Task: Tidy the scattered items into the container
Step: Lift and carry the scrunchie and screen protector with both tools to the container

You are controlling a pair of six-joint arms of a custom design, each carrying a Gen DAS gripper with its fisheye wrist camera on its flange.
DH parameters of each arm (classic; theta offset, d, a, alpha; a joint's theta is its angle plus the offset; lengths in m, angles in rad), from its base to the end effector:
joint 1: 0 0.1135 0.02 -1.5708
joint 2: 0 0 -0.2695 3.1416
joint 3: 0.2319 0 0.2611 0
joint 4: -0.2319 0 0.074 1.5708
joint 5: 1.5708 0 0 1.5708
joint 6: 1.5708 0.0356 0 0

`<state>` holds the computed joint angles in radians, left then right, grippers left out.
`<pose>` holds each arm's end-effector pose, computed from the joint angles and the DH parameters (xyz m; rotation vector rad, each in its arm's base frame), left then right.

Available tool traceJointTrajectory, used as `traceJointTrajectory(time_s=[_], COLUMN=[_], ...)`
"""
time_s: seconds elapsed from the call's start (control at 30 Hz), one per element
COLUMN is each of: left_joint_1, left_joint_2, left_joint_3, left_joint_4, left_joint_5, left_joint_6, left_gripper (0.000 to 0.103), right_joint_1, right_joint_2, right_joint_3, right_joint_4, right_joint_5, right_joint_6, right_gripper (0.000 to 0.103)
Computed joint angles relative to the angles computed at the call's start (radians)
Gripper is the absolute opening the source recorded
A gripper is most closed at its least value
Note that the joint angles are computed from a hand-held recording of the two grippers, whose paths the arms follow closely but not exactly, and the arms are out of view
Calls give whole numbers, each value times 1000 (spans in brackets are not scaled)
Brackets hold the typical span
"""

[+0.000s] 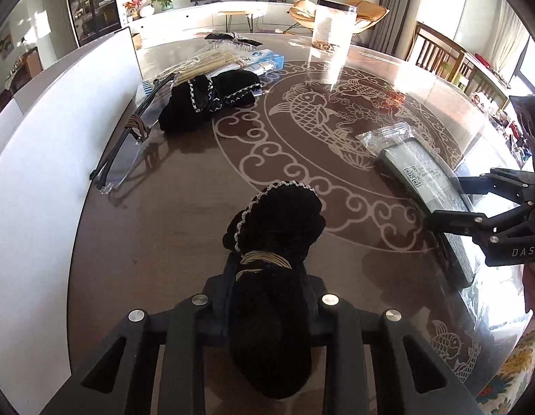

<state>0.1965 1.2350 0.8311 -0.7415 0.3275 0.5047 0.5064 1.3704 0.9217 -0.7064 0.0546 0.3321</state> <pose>0.2306 0.0342 0.2252 0.4955 2.5798 -0.2127 0.2332 0.1271 0.2212 -0.2224 2.7262 0.1666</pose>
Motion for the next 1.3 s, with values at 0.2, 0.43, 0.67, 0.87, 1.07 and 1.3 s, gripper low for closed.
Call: traceJointTrajectory(time_s=[0.2, 0.43, 0.67, 0.87, 1.07, 1.3], left_joint_1=[205, 388, 485, 576, 686, 761], left_joint_2=[-148, -189, -208, -156, -7, 321], left_joint_3=[2, 44, 43, 125, 343, 689], left_joint_4=[-167, -295, -354, -434, -534, -460], left_joint_5=[164, 258, 298, 356, 429, 380], left_joint_6=[126, 277, 358, 422, 481, 362], left_gripper=[27, 27, 27, 27, 27, 27], right_joint_1=[45, 92, 219, 176, 160, 289], right_joint_2=[-177, -163, 17, -55, -135, 178], right_joint_3=[-48, -67, -16, 16, 119, 617], right_joint_4=[-68, -56, -35, -113, -179, -195], right_joint_5=[-23, 3, 131, 88, 49, 47], right_joint_6=[72, 98, 137, 102, 118, 88], right_gripper=[37, 103, 101, 76, 76, 76])
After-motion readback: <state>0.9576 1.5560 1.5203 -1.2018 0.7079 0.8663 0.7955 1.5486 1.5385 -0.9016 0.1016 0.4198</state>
